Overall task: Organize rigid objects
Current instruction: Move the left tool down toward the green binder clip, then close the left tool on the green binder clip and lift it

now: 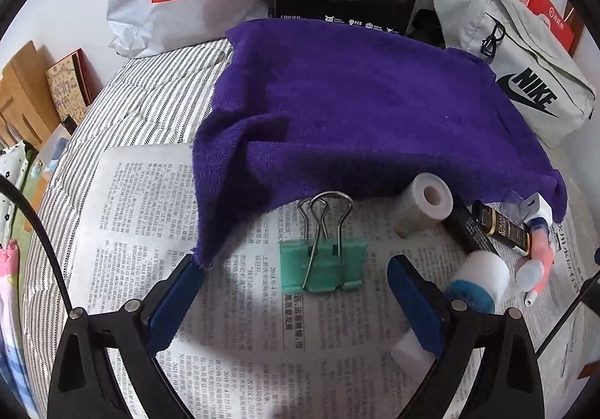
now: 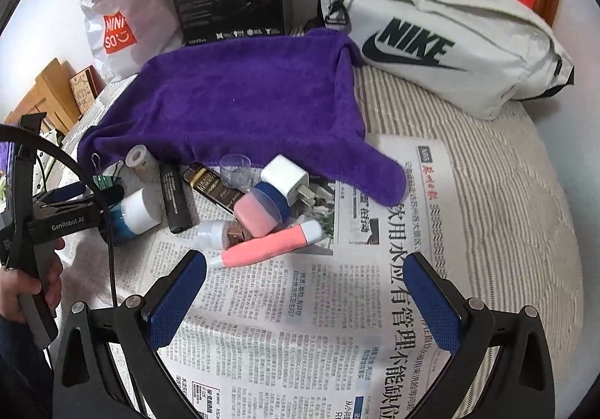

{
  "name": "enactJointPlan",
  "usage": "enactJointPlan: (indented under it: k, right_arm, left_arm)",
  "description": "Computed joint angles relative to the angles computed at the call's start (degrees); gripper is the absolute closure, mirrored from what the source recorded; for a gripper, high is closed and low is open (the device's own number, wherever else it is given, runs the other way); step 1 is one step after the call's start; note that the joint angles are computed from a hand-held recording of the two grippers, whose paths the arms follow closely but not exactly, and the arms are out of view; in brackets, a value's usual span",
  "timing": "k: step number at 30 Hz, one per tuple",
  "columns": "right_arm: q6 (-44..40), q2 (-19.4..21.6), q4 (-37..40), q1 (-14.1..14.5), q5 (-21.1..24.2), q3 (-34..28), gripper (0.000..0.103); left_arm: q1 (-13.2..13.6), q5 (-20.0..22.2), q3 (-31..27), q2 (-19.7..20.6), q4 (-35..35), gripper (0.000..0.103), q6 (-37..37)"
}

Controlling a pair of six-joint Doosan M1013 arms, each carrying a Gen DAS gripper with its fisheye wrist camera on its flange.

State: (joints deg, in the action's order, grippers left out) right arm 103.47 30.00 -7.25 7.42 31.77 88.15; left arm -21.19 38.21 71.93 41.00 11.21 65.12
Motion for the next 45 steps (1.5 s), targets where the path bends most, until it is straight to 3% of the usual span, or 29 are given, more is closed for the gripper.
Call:
enactJointPlan:
  k: [4, 6, 12, 18, 22, 32, 38, 42, 44, 45]
  right_arm:
    - [-0.9, 0.44, 1.45, -0.42, 0.23, -0.05, 0.0]
    - [-1.37, 0.61, 2.26, -0.68, 0.2, -0.03, 0.0]
    - [-2.76, 0.58, 4.78, -1.44, -0.4, 0.42, 0.0]
    - [-3.75, 0.08, 6.12, -1.77, -1.46, 1.13, 0.0]
    - [-4.21, 0.28, 6.51, -1.82, -1.23, 0.91, 0.0]
    - [-3.62, 0.68, 5.74, -1.72, 0.11, 0.46, 0.0]
    - [-3.82, 0.63, 5.86, -1.61, 0.05, 0.45, 0.0]
    - [-4.14, 0.86, 5.9, -1.42, 0.49, 0.17, 0.0]
    - [-4.47, 0.88, 6.13, -1.36, 0.53, 0.15, 0.0]
    - [-4.6, 0.88, 6.19, -1.34, 0.52, 0.16, 0.0]
  left_arm:
    - [-0.46, -0.43, 0.02, 0.2, 2.67, 0.011, -2.76]
    - [-0.86, -1.4, 0.5, 0.05, 5.74, 0.027, -5.37]
    - [-0.09, -3.98, 2.97, -1.4, 4.03, 0.055, -2.11]
    - [1.86, -6.41, 6.03, -3.53, -5.43, 0.056, 6.23]
    - [1.78, -7.88, 6.6, -3.7, -4.48, 0.056, 7.45]
    - [1.63, -6.03, 4.94, -2.85, -4.48, 0.052, 11.43]
    - [1.84, -6.6, 6.87, -4.17, -6.53, 0.061, 13.12]
    - [1.85, -6.35, 6.45, -4.01, -6.06, 0.061, 12.86]
    - [1.78, -5.74, 5.84, -3.61, -5.05, 0.058, 12.51]
    - [1.77, -5.75, 5.72, -3.55, -5.11, 0.049, 12.69]
